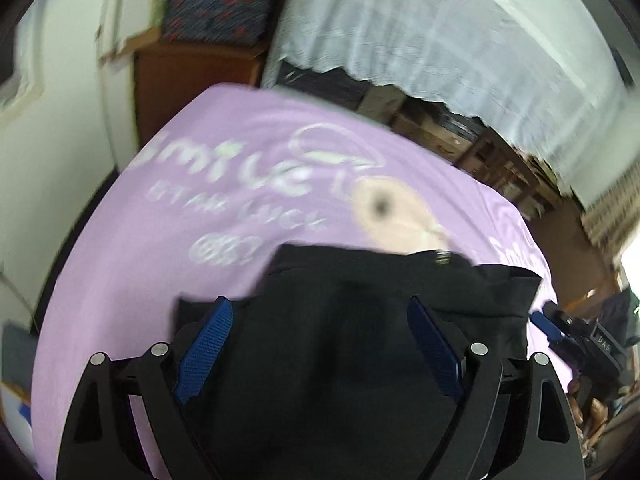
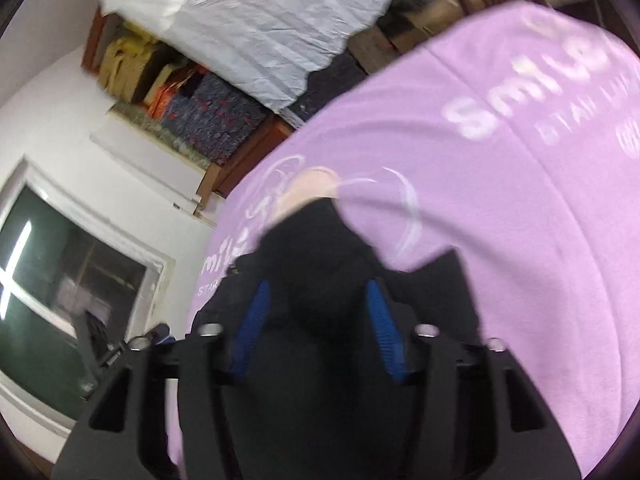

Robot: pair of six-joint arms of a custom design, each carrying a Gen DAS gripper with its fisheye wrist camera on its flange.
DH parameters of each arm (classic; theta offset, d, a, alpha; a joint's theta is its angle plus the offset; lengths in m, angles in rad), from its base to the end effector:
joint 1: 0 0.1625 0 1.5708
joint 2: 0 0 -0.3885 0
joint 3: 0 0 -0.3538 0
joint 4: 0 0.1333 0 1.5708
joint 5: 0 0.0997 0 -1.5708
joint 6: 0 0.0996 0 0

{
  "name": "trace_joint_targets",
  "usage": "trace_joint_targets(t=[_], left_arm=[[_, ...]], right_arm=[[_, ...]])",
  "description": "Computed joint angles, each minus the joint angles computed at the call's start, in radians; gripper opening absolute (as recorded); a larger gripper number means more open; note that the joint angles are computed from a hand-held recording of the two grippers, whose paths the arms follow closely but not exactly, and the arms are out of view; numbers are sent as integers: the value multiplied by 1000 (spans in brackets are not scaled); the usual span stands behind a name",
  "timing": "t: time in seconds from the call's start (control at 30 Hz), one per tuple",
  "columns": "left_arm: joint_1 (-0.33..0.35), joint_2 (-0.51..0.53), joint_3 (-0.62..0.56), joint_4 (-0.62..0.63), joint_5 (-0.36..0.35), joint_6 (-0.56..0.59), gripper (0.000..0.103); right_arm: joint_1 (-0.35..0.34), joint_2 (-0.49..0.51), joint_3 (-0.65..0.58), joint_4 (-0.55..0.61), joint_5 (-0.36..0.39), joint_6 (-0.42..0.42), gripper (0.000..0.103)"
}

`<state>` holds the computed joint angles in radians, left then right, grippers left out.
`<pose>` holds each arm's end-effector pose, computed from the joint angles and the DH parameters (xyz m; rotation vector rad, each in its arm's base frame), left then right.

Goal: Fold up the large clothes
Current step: 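Lay the folded hem down and open both grippers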

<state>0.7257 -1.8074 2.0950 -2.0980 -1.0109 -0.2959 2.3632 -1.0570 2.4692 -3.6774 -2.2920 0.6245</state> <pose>-0.1495 -0.3816 0.3815 0.6452 2.6366 -0.6960 0.3118 -0.2126 0.1578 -0.1401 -2.7093 1.3981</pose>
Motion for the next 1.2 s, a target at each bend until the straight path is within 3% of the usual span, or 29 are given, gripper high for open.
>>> trace_joint_targets(t=[0.1,0.2,0.23,0.27,0.33,0.43,0.57,0.67,0.73,0.83,0.93,0.97,1.03,1.07,1.13,1.2], left_arm=[[-61,52,34,-44,58,0,90],[-52,143,62,-36,168,-32,90],[-25,171,71,-44,188,-37,97],[13,178,90,-94,167,-27,100],[54,155,106,-170,102,3,100],[29,144,106,-126,133,-29,100],[-66,32,118,-38,109,-57,96],[-200,-85,156,46,118,-102,97],[-248,-110,176,107,129,-143,97],[-252,-106,224,202,117,-216,98],[-265,-91,291,161,190,-208,100],[-270,-89,287,174,194,-216,100],[-256,-99,260,208,163,-268,99],[-282,-129,247,269,164,-322,93],[-335,-194,245,338,167,-380,92],[-398,-280,251,401,157,-427,92]], right_arm=[[32,56,-117,117,-9,-93,30],[-2,93,-166,211,-18,-61,27],[-27,106,-161,222,-27,-34,26],[-64,124,-136,190,-25,-6,24],[-90,150,-104,86,-8,-33,5],[-89,123,-88,108,-10,-10,3],[7,101,-134,214,-81,10,12],[79,94,-183,269,-91,-12,16],[117,101,-196,282,-92,-12,24],[145,135,-163,305,-93,77,38],[119,187,-106,244,-76,132,33],[129,198,-106,233,-99,110,32],[147,168,-111,311,-113,164,33],[173,160,-104,316,-130,207,34],[224,151,-89,323,-160,253,45],[288,131,-66,367,-204,326,49]])
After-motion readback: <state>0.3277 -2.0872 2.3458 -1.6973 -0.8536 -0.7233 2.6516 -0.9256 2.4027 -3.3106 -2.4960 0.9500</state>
